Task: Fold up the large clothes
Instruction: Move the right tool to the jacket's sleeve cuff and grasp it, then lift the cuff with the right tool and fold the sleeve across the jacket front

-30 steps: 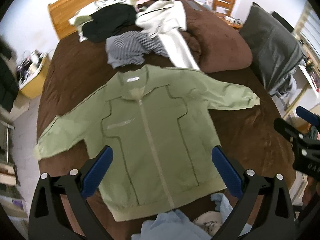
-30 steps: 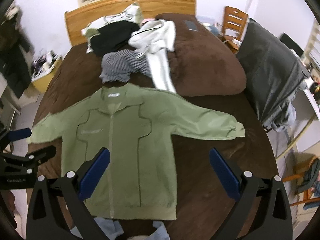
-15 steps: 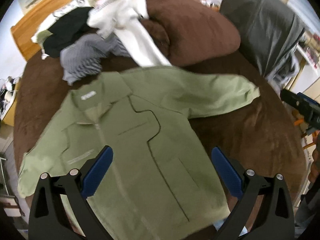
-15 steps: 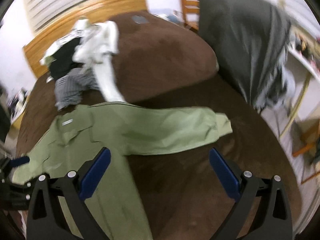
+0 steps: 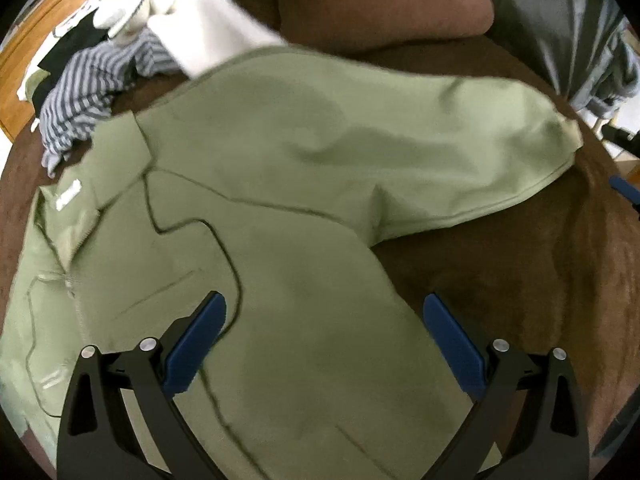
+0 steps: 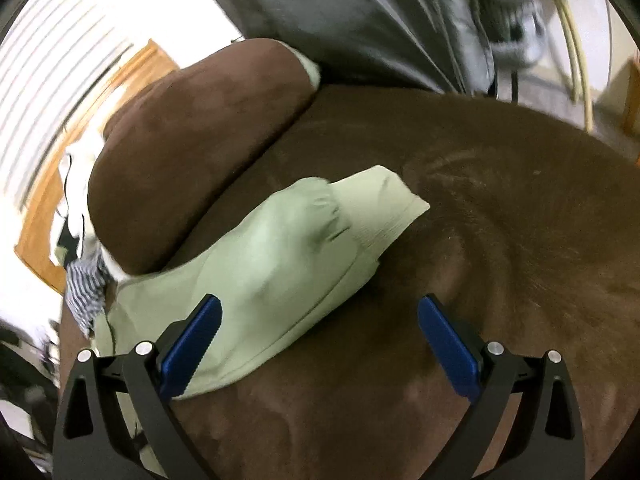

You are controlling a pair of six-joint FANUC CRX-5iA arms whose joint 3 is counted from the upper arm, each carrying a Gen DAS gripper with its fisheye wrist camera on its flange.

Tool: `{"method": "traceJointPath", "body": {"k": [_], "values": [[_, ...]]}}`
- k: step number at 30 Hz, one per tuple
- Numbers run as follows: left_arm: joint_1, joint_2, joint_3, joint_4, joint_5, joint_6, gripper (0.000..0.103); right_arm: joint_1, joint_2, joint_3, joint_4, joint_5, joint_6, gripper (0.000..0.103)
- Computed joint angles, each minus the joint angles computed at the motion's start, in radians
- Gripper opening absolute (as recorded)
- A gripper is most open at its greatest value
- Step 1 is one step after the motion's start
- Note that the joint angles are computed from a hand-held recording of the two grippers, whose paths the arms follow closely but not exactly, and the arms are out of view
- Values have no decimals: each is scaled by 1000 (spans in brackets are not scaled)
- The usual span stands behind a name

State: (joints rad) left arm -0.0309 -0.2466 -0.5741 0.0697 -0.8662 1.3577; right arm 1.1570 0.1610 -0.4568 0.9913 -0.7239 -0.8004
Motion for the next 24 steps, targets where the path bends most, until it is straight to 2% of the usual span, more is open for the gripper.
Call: {"method": "traceJointPath", "body": {"k": [4,11,13,16,18,19,21,24], "values": [[-11,34,-19,-2,28,25,97,-76,-14,-82,111,142,-94,94],[-16,62,-11,4,15,71,97,-135,22,-83,189,231,-141,94],[-20,70,-4,1,14,83,97,-178,24,-107,307,278,-268,93],[-38,81,7,-18,13,122,97,-211,43,-101,350,299,-307,84],[-41,80,2,-24,21,132,97,-242,58,-100,382,338,-355,68],[-43,79,1,-27,25,136,97,-246,66,-94,372,339,-352,62],[-47,77,-1,-30,31,145,97,-236,77,-78,325,313,-315,42],[-51,73,-4,-37,41,159,97,-239,75,-83,389,296,-352,32]]}}
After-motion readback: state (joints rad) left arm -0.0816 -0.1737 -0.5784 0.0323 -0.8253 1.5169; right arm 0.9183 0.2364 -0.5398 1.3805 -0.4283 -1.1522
